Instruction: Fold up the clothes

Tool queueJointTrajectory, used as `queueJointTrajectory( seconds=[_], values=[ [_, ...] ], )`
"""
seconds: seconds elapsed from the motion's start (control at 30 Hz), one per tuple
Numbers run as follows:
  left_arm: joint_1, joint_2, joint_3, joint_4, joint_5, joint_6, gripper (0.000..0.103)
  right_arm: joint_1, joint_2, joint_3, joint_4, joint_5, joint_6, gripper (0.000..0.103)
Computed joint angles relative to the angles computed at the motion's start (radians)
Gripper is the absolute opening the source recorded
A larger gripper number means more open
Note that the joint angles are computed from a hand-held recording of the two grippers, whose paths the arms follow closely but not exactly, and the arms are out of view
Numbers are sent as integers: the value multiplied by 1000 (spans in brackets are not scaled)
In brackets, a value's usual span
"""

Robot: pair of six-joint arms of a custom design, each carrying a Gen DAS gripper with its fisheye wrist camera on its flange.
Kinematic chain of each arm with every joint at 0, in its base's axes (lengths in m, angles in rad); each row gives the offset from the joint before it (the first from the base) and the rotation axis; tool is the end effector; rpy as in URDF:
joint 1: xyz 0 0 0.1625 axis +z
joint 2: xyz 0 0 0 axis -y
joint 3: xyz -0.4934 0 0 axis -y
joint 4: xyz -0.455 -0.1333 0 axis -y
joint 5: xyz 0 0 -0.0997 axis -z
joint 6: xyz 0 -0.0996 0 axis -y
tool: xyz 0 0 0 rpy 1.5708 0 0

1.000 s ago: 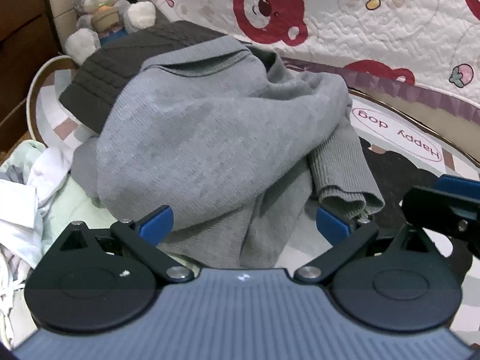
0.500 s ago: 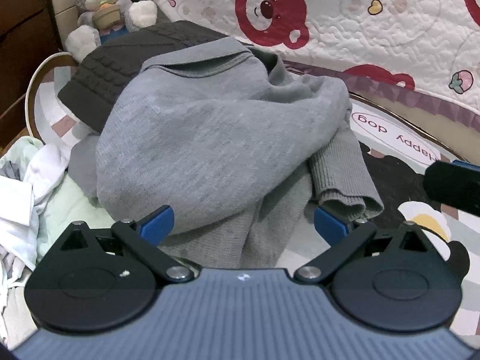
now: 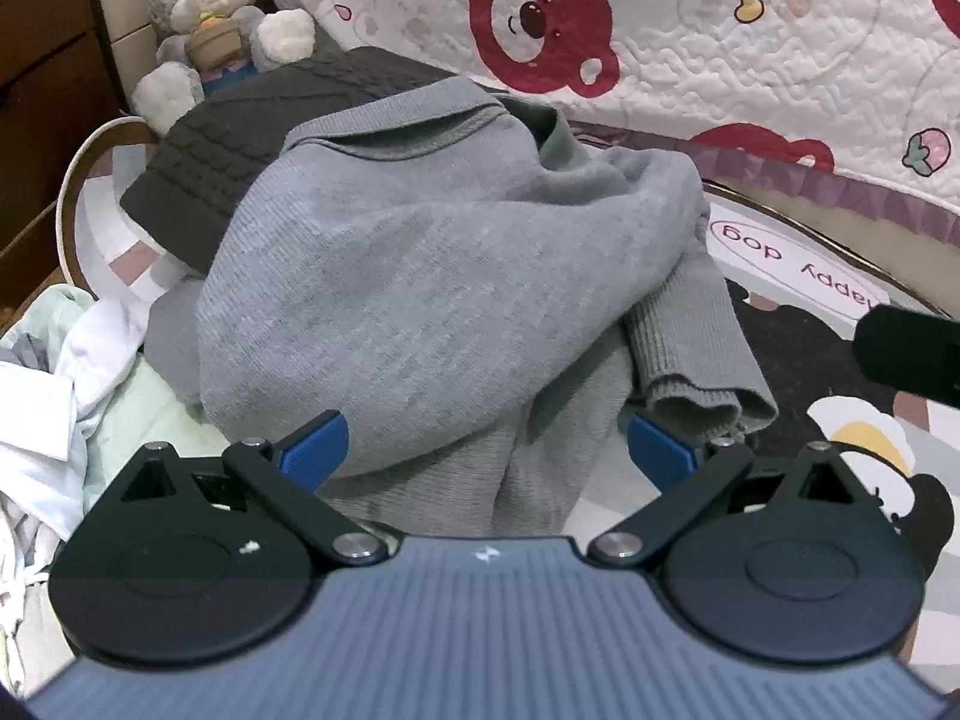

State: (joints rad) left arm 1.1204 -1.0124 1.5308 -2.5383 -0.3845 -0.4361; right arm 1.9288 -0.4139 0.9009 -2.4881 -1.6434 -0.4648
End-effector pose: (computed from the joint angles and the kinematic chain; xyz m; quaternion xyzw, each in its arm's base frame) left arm -0.1289 -0.7848 0.3651 -0.1187 0.8092 -0.4005 0.4131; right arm 0.4635 -0.8792 0.0993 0.3833 -0.8979 0.2112 0.0468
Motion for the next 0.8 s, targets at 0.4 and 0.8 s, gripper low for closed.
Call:
queueJointTrajectory(
  seconds=[0.4,0.8],
  values=[
    [5,-2,2,8,-14,-10,101,2,11,-10,12,-52,13,57],
    [14,5,24,-115,25,54,102,-4,53,-86,83,-43,-131,85]
  ],
)
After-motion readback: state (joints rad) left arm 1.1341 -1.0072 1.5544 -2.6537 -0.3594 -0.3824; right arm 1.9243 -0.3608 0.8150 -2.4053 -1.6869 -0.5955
